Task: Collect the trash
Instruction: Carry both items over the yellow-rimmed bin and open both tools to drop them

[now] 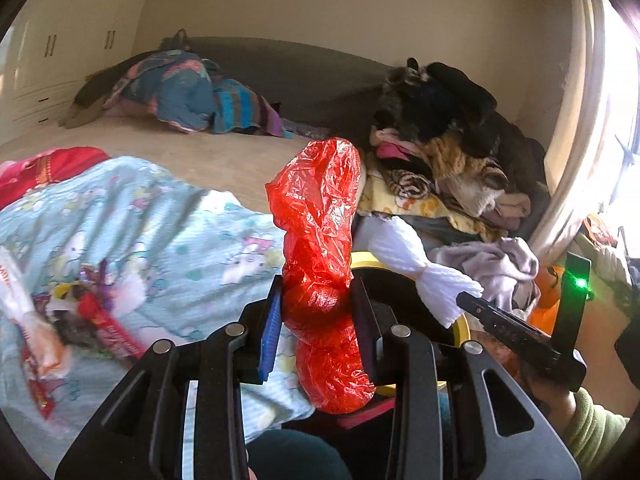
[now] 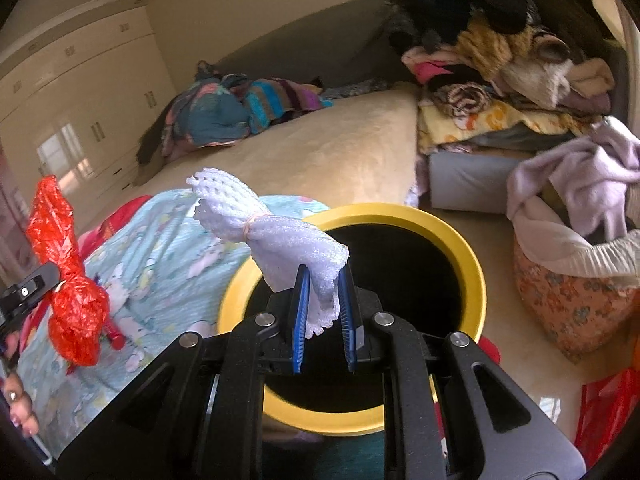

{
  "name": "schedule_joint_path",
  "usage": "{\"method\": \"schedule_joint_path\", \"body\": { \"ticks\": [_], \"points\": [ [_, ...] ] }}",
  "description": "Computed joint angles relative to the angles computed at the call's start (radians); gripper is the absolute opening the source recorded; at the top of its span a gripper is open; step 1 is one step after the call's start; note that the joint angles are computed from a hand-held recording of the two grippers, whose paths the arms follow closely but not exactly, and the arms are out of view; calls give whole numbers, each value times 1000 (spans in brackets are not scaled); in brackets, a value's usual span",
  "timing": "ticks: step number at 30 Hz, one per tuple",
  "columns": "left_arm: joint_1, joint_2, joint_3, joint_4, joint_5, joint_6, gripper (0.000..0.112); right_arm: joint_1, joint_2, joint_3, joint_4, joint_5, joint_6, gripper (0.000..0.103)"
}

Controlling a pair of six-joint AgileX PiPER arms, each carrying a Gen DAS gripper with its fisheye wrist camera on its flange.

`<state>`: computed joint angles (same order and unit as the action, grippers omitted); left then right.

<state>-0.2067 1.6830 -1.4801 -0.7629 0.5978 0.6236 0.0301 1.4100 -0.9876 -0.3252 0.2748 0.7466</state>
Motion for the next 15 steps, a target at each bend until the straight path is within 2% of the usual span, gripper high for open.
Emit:
{"method": "schedule_joint_path", "body": {
  "ticks": [7, 15],
  "points": [
    [-78, 74, -62, 50, -21, -52, 32, -38, 17, 24, -10, -2, 43, 11],
    [-151, 180, -157, 124, -7, -140, 32, -67, 46, 28, -43, -1, 96, 12]
  ]
}}
